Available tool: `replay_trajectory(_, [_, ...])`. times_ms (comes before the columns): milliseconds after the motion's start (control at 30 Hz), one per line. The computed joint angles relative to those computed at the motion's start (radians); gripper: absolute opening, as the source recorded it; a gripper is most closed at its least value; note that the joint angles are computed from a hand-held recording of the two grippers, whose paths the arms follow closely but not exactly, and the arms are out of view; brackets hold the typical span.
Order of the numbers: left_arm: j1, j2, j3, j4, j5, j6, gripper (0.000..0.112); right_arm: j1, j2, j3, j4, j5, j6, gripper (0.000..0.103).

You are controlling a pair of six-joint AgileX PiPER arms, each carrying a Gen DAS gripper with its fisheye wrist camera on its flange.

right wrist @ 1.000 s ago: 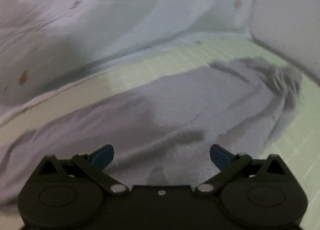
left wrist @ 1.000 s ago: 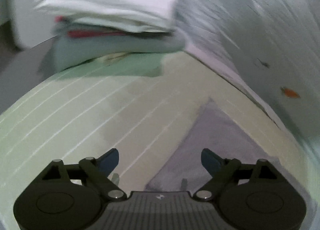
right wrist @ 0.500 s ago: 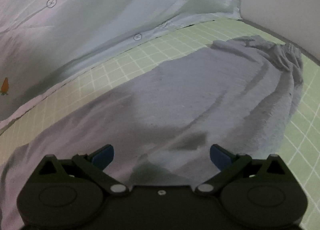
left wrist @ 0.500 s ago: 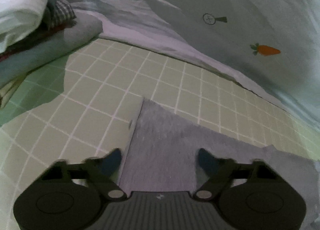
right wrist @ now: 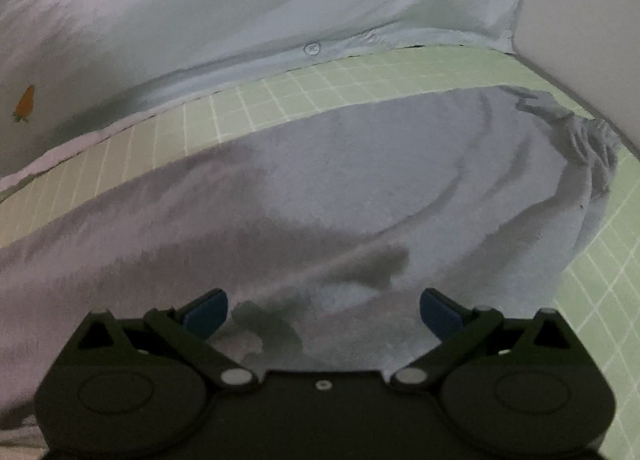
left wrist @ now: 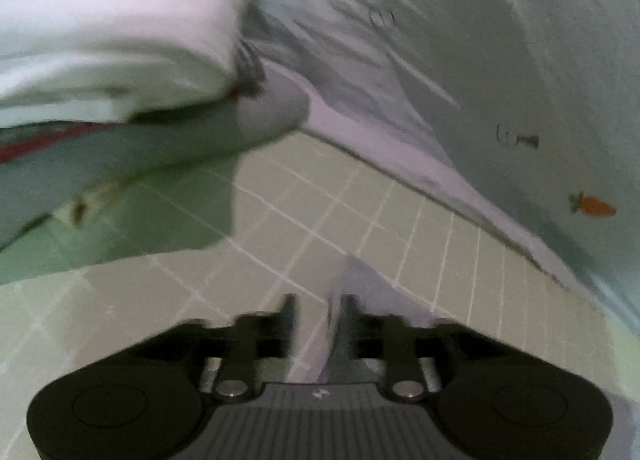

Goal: Fold clothes

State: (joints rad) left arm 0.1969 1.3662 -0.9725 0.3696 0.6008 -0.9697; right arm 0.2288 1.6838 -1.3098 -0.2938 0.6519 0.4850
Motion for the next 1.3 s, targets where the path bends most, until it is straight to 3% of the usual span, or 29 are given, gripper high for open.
replay_trajectory(67, [-0.004, -0.078, 0.042, -0.019, 0.026, -0.022, 0.084, 0.005, -0.002, 0.015, 0.0, -0.01, -0.038, 0.103])
replay_trajectory(167, [-0.043, -0.183, 0.105, -0.055, 0.082, -0.044, 0.089, -0.001, -0.004, 0.05, 0.013, -0.024, -0.073, 0.103])
replay_trajectory(333, [-0.272, -0.281, 0.174, 0.067, 0.273, -0.318, 0.094, -0.011, -0.038, 0.147, 0.009, -0.114, -0.095, 0.103])
replay_trajectory(433, [-0.34, -0.327, 0.218, 0.032, 0.272, -0.415, 0.096, -0.025, -0.053, 0.172, 0.046, -0.144, -0.145, 0.103])
replay_trajectory(667, [-0.458, -0.44, 0.346, 0.027, 0.185, -0.761, 0.098, -0.035, -0.083, 0.23, 0.052, -0.208, -0.169, 0.103])
replay_trajectory(933, [-0.472, -0.408, 0.35, 0.124, 0.166, -0.93, 0.103, -0.03, -0.097, 0.27, 0.006, -0.262, -0.12, 0.103])
replay_trajectory(1067, [-0.392, -0.39, 0.339, 0.092, 0.133, -0.899, 0.102, -0.032, -0.095, 0.266, 0.018, -0.257, -0.133, 0.103])
replay_trajectory(1133, [-0.373, -0.368, 0.318, 0.086, 0.148, -0.872, 0.1, -0.035, -0.094, 0.257, 0.034, -0.246, -0.15, 0.103])
replay_trajectory(1167, [-0.374, -0.353, 0.301, 0.091, 0.17, -0.863, 0.093, -0.036, -0.092, 0.25, 0.041, -0.237, -0.157, 0.103])
replay_trajectory(1300, [-0.382, -0.281, 0.226, 0.084, 0.29, -0.822, 0.029, -0.04, -0.083, 0.222, 0.076, -0.199, -0.194, 0.103])
